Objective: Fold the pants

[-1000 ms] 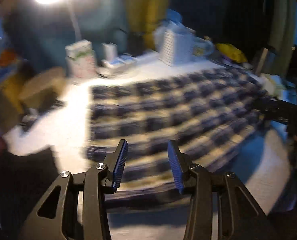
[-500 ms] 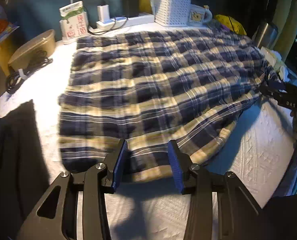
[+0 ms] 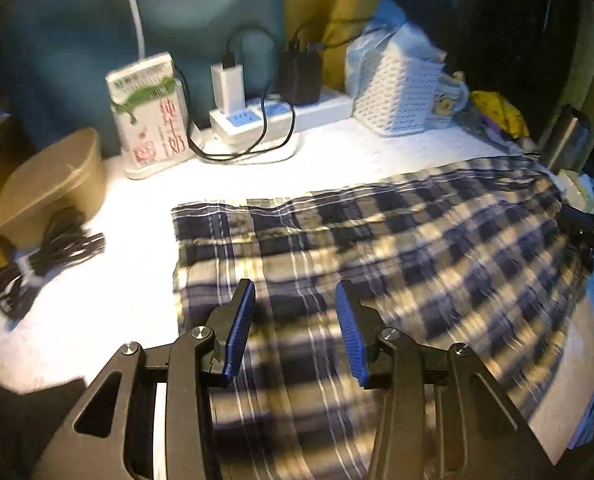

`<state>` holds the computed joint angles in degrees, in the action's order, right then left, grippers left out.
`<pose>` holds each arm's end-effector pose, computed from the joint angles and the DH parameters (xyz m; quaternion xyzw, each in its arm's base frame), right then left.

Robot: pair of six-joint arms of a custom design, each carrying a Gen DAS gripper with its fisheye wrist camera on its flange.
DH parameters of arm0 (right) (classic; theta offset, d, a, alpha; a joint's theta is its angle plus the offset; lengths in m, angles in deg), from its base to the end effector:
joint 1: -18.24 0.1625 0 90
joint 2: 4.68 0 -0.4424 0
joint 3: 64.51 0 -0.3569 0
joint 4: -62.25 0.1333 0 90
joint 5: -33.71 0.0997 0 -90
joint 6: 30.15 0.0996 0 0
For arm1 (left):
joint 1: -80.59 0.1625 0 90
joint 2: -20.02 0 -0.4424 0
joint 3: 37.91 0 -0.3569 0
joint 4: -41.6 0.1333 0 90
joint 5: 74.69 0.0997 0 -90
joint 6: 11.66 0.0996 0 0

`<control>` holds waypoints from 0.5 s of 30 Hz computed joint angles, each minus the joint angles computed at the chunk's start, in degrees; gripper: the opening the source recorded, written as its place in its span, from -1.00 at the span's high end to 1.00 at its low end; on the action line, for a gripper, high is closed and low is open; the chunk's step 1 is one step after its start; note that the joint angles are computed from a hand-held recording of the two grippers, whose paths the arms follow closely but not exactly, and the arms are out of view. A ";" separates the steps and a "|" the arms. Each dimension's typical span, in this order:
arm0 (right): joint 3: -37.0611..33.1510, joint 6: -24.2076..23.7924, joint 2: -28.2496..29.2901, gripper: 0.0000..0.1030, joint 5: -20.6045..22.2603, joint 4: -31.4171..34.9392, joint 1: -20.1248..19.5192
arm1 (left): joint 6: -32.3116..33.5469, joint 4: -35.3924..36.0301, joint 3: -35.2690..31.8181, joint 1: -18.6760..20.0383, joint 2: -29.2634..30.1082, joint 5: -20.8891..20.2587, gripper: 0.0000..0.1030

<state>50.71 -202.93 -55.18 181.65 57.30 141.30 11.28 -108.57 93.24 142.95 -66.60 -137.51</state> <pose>0.2452 -0.2870 0.0853 0.0657 -0.8515 0.3752 0.3605 -0.0274 -0.4377 0.2954 0.3825 0.8843 -0.1417 0.2272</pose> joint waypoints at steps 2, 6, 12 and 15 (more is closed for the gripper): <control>-0.80 -1.60 0.24 0.32 -2.01 -0.56 -3.03 | -0.77 -0.17 -1.27 0.75 2.72 1.70 0.19; -2.56 -1.29 1.73 0.32 -3.51 -0.14 -7.31 | -0.83 -1.86 -2.75 2.33 5.80 2.30 0.19; -3.95 0.98 2.35 0.32 -0.90 -0.26 -7.80 | -0.59 -6.79 -2.66 2.84 6.77 4.70 0.14; -4.15 2.24 2.33 0.31 0.60 0.00 -6.58 | -1.31 -9.45 -1.20 1.92 4.46 4.85 0.14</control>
